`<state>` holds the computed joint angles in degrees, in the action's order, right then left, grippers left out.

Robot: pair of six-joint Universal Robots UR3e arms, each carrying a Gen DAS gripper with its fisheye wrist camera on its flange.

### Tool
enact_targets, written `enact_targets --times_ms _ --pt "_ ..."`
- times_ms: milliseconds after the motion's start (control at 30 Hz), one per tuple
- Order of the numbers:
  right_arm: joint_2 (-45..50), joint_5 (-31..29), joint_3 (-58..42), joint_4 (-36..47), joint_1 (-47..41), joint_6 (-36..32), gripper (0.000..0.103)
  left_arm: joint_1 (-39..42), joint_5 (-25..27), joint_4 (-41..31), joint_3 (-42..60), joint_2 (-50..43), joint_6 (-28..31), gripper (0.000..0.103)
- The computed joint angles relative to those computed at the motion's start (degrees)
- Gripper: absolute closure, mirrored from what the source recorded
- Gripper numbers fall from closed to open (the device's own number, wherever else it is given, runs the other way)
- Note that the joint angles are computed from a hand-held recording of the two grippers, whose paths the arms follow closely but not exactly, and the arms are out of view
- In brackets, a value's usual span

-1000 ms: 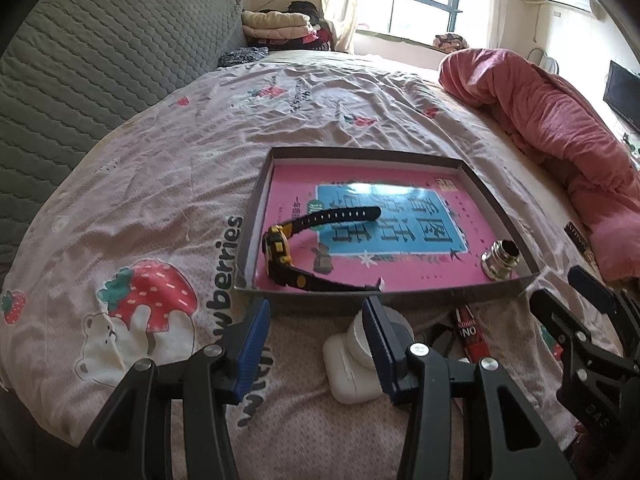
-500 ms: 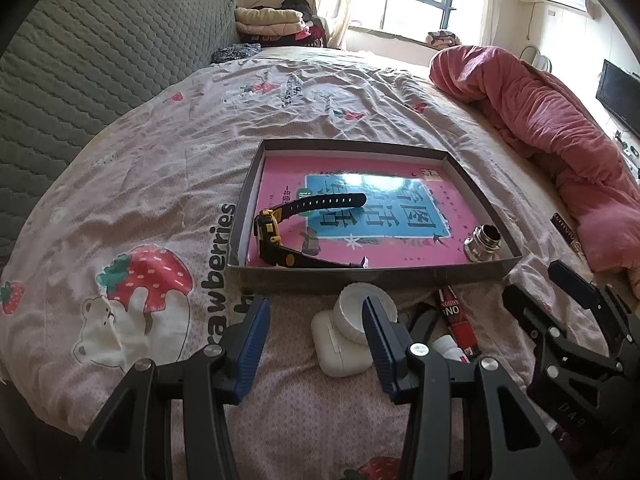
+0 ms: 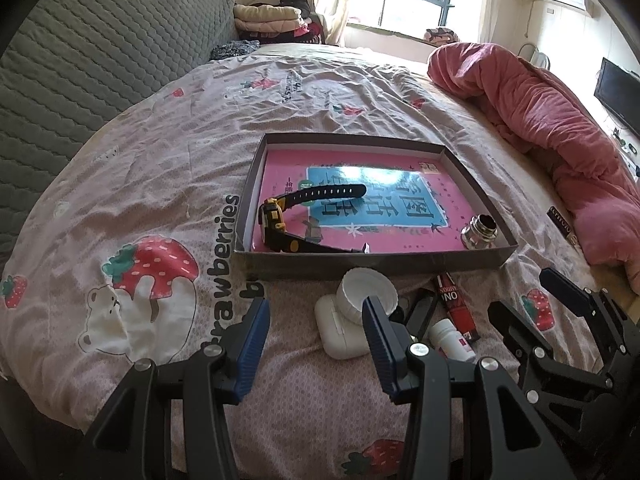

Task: Organize rigid objects
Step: 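Withdraw both tools from tray back toward remaining loose items, then grasp white pill bottle with right gripper while left tool approaches white container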

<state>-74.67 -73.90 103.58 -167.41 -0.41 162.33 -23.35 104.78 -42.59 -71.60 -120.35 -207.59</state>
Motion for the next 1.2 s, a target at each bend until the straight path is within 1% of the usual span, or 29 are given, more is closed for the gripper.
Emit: enact_targets --times_ms 333,700,967,1133,1200 --pt "-3.4 0.6 4.6 0.6 -1.0 -1.1 0.03 -1.2 -1.0 -0.6 -1.7 0.7 -0.2 0.055" --pt "-4.8 2.0 7.0 3.0 -1.1 -2.8 0.03 -1.7 -3.7 -0.6 -2.4 0.8 -0.3 0.055" --pt "-2.3 4.5 6.7 4.1 -1.2 -4.7 0.03 -1.5 -4.9 -0.2 -1.6 -1.6 0.5 0.055" --pt "0.3 5.7 4.7 5.4 -1.3 -4.9 0.03 -0.5 -6.0 1.7 -2.1 -2.4 0.7 0.055" --pt "1.3 5.9 3.6 6.1 -1.3 -5.1 0.036 0.0 -6.9 2.8 -2.4 -2.7 0.9 0.055"
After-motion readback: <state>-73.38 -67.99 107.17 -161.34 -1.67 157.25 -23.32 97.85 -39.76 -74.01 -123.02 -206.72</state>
